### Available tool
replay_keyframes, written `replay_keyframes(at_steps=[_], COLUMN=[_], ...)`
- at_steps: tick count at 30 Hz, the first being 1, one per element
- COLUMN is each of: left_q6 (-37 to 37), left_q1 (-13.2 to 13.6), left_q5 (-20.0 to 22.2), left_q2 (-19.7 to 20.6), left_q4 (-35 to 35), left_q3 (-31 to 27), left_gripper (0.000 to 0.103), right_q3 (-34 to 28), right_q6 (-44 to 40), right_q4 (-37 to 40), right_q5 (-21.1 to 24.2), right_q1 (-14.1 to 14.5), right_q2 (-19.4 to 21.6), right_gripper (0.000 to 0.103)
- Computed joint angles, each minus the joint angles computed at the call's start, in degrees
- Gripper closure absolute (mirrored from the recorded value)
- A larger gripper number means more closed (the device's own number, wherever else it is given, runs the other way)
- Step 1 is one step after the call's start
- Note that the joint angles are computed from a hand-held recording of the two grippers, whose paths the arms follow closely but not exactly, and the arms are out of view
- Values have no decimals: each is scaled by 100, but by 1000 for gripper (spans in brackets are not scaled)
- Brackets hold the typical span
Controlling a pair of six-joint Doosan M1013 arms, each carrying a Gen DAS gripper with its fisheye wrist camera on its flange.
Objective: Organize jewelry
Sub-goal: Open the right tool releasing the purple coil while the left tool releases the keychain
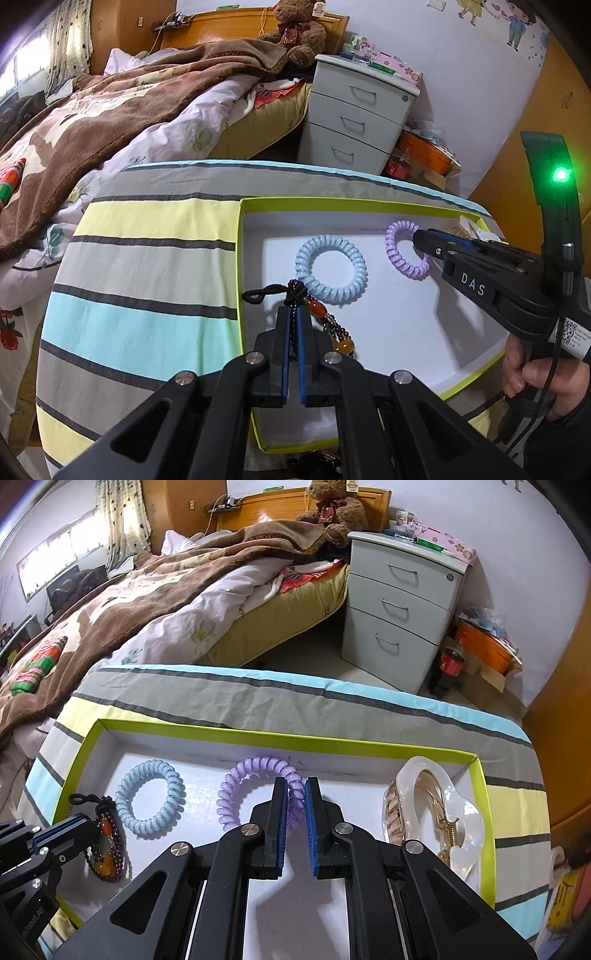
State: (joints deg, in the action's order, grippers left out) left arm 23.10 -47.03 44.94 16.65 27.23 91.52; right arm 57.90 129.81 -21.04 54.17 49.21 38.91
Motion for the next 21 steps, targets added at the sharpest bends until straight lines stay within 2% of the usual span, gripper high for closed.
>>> replay_keyframes(at_steps=[14,21], left_q6=[-8,37], left_q1=[24,23], left_q5=[-18,-65], left_q2=[3,-11], left_q4=[-8,-42], left_q3=[4,11], left_gripper=[97,84], right_q3=[-102,-38], right_q6=[-92,-7], right_q4=[-167,-244], right_q5=[188,97], right_q1=[33,50], right_q2=[70,29], right_gripper=[92,87])
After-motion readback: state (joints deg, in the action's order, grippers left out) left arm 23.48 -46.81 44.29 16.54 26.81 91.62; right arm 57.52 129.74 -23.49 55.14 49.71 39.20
